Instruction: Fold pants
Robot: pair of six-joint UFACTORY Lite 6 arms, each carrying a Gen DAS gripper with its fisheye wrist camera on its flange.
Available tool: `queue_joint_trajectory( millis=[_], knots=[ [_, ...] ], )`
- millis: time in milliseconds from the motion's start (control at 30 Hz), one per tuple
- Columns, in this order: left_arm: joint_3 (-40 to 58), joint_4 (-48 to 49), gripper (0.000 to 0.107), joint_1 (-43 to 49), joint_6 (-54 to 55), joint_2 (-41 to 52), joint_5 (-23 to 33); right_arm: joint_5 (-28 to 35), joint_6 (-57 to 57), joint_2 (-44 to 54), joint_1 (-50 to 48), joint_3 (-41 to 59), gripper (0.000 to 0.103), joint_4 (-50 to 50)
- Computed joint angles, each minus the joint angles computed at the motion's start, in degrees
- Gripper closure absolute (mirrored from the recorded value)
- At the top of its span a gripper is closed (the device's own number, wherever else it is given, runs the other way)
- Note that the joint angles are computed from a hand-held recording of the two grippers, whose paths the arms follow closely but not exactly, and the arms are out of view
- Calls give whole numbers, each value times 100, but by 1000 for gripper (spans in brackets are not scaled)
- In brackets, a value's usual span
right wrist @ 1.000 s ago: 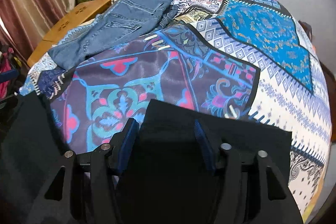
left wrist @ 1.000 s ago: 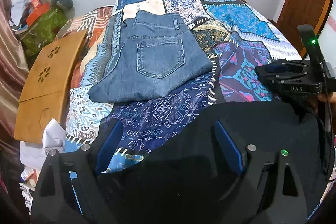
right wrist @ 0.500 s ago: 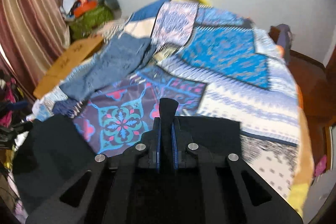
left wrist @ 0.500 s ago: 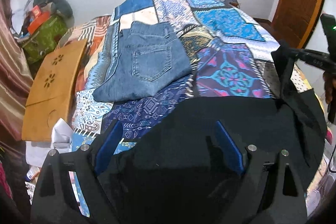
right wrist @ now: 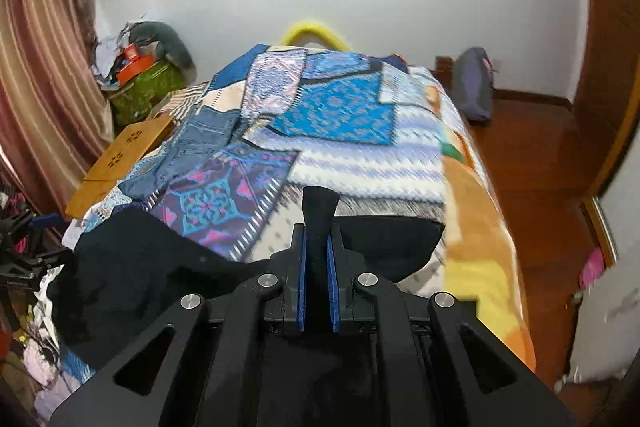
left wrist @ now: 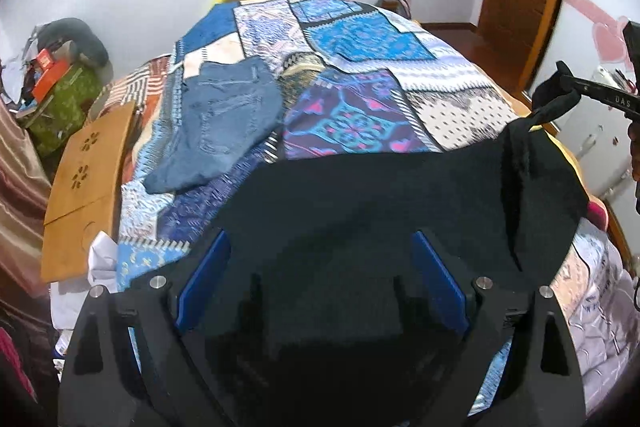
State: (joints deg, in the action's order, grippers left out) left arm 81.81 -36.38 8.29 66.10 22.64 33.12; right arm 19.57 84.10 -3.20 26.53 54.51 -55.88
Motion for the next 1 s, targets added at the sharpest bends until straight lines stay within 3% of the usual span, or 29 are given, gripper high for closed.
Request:
queue_joint_trajectory(
  millis=[333, 500, 600, 733, 867, 1000],
  knots=[
    [-947, 313, 15, -333, -362, -467, -322, 406, 786, -2019, 350, -2577, 95, 25],
    [-1117, 488, 15, -354, -571, -489, -336, -137, 1577, -2354, 273, -3652, 91, -224],
    [-1202, 541, 15, -242, -583, -538, -364, -301, 1828, -2234, 368, -3873, 89, -241],
    [-1268, 514, 15, 100, -389, -674, -212, -62, 1053, -2723, 371, -4063, 68, 611],
    [-1535, 454, 15, 437, 56, -932, -176, 675, 608, -3599, 526, -4155, 64, 935],
    [-1847, 377, 15, 636, 436, -1015, -221, 817, 450, -3813, 367, -4086, 62, 833]
  ],
)
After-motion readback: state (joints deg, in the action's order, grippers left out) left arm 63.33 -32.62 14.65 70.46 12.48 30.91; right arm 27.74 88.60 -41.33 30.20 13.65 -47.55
